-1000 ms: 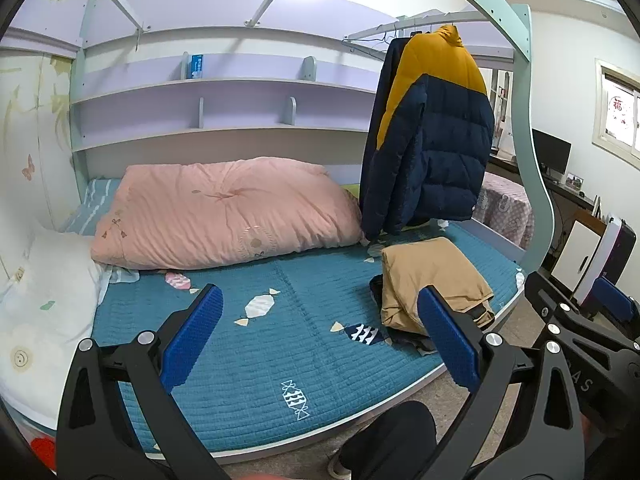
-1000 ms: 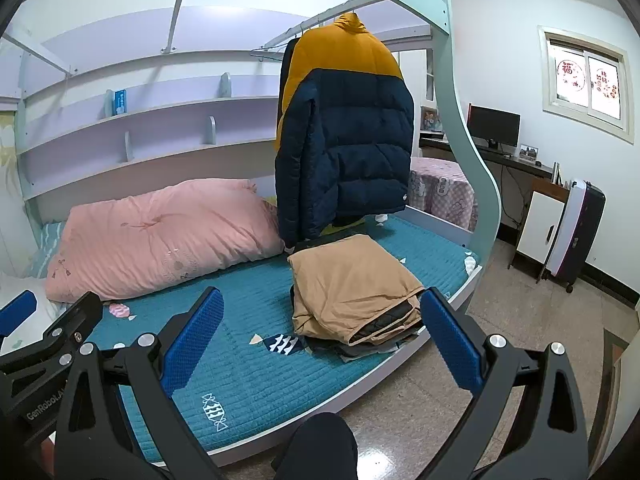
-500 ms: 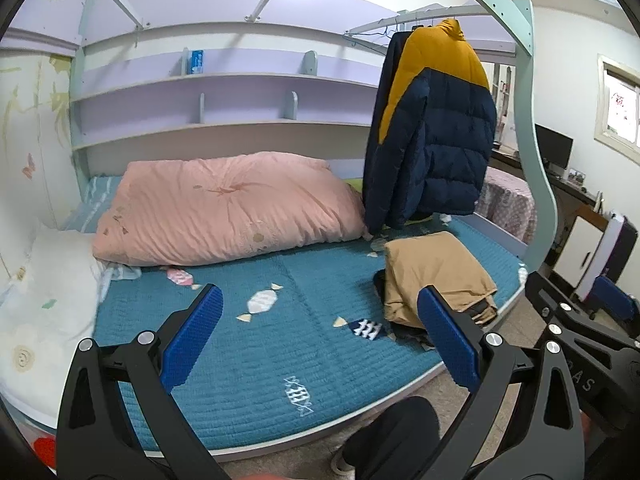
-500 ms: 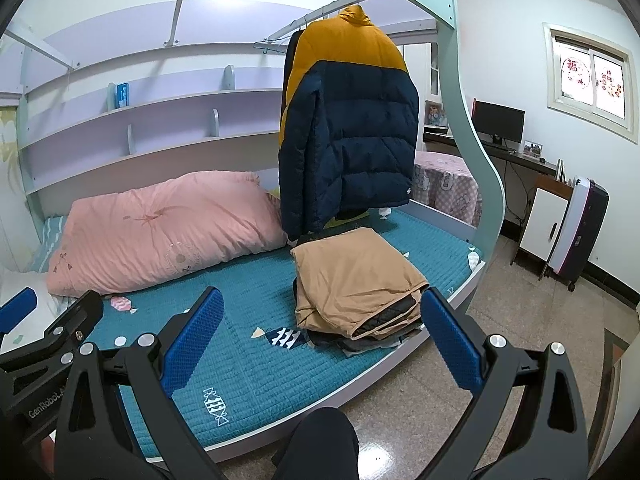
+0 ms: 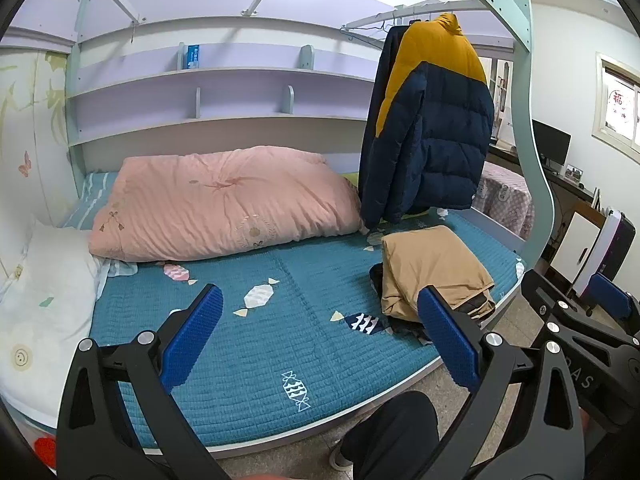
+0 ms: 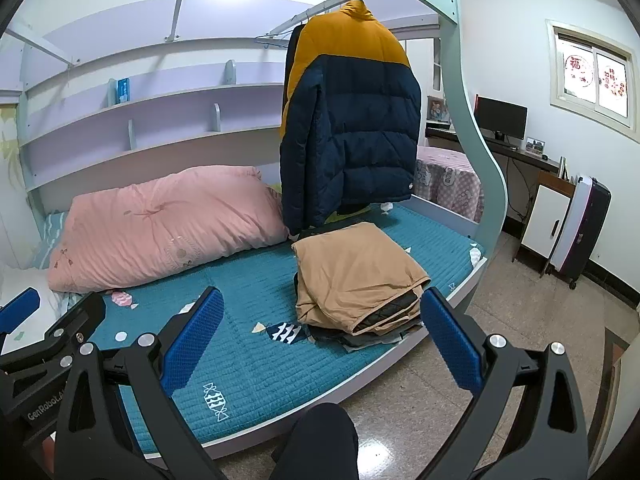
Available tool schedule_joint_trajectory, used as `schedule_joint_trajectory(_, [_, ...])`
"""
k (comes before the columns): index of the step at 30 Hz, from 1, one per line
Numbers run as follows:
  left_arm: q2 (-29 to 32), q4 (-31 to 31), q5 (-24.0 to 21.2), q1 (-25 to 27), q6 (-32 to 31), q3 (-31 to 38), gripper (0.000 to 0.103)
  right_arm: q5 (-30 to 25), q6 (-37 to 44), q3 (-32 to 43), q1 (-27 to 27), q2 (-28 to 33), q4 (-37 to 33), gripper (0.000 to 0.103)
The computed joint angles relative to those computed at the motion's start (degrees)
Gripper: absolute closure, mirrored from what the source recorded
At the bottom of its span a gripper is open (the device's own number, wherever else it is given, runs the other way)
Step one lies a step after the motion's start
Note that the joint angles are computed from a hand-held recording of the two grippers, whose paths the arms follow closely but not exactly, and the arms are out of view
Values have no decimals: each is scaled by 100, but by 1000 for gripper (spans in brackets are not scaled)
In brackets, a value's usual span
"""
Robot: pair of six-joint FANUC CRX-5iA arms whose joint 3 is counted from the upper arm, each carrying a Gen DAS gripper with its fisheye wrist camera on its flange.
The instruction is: Fold large clothes
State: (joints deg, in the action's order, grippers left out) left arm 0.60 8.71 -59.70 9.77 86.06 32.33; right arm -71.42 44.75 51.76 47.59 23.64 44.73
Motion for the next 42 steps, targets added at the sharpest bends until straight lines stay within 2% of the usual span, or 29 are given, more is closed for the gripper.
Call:
schedule_joint_trajectory(19, [13,0,-54,-15,-35,8,5,-15,67,-59,-19,-49,-93,8])
schedule_joint_trajectory(42, [13,-35,-81,-45,-25,-9,5,-137,283,214,-139,66,-402,8])
